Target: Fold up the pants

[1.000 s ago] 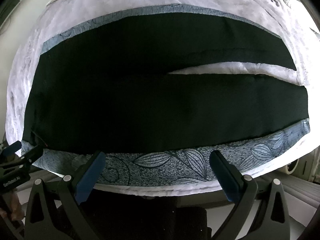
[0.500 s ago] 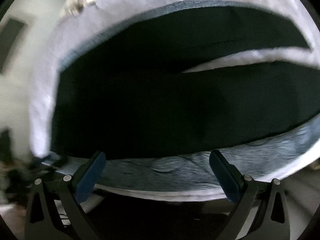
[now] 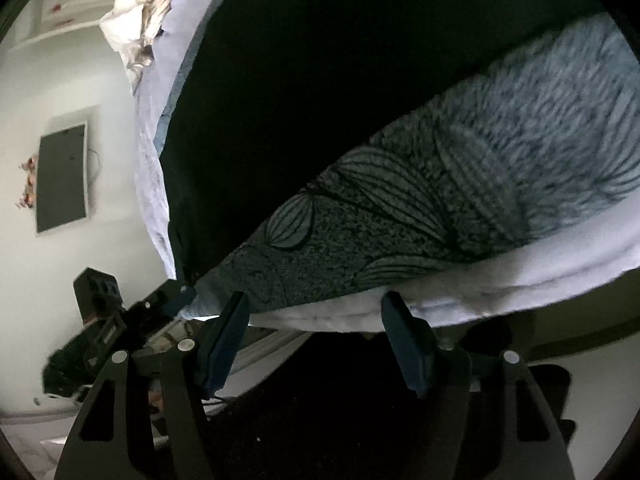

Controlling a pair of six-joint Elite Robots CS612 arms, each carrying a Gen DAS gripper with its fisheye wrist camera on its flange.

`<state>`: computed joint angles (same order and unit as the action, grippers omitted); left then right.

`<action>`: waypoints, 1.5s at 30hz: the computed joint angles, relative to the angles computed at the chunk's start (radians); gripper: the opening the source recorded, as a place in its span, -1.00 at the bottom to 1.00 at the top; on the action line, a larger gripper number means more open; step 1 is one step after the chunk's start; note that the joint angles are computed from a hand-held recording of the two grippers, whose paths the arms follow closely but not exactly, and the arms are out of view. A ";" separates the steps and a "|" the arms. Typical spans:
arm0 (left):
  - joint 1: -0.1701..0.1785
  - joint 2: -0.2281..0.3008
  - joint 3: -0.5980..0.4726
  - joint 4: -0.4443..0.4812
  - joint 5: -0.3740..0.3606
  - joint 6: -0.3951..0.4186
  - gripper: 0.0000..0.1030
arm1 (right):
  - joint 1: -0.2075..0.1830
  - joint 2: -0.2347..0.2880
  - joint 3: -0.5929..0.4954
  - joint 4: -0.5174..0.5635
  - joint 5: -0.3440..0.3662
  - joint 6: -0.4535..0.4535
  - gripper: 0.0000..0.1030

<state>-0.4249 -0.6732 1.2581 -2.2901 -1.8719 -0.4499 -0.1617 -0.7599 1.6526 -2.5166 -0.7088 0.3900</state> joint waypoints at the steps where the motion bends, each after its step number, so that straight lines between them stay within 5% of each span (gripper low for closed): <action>1: 0.000 0.000 0.000 0.002 -0.001 -0.004 0.91 | 0.001 0.009 -0.002 -0.019 0.021 0.016 0.41; 6: 0.008 -0.024 0.042 -0.028 -0.015 -0.022 0.91 | 0.006 0.059 -0.019 -0.159 0.178 0.105 0.41; 12: 0.035 -0.049 0.091 -0.105 -0.085 -0.067 0.91 | 0.054 0.139 -0.126 -0.208 0.297 0.193 0.41; 20: 0.065 -0.076 0.181 -0.277 -0.224 -0.145 0.91 | 0.069 0.166 -0.220 -0.366 0.353 0.311 0.45; 26: 0.077 -0.017 0.165 -0.417 -0.318 -0.381 0.91 | 0.067 0.148 -0.217 -0.294 0.355 0.256 0.45; 29: 0.075 -0.012 0.158 -0.420 -0.262 -0.431 0.90 | 0.069 0.139 -0.212 -0.230 0.345 0.206 0.45; 31: 0.070 -0.010 0.134 -0.375 -0.185 -0.425 0.54 | 0.070 0.135 -0.208 -0.202 0.334 0.185 0.45; 33: 0.072 -0.001 0.107 -0.309 -0.167 -0.408 -0.13 | 0.067 0.129 -0.197 -0.168 0.308 0.160 0.45; 35: 0.074 0.009 0.085 -0.253 -0.157 -0.375 -0.54 | 0.060 0.118 -0.174 -0.160 0.260 0.150 0.45; 37: 0.074 0.009 0.078 -0.218 -0.149 -0.349 -0.55 | 0.045 0.110 -0.142 -0.178 0.219 0.174 0.44; 42: 0.063 0.008 0.051 -0.146 -0.102 -0.303 -0.55 | -0.006 0.107 -0.047 -0.394 0.164 0.407 -0.66; 45: 0.054 -0.006 0.060 -0.135 -0.051 -0.317 -0.55 | -0.027 0.120 -0.030 -0.481 0.157 0.514 -0.86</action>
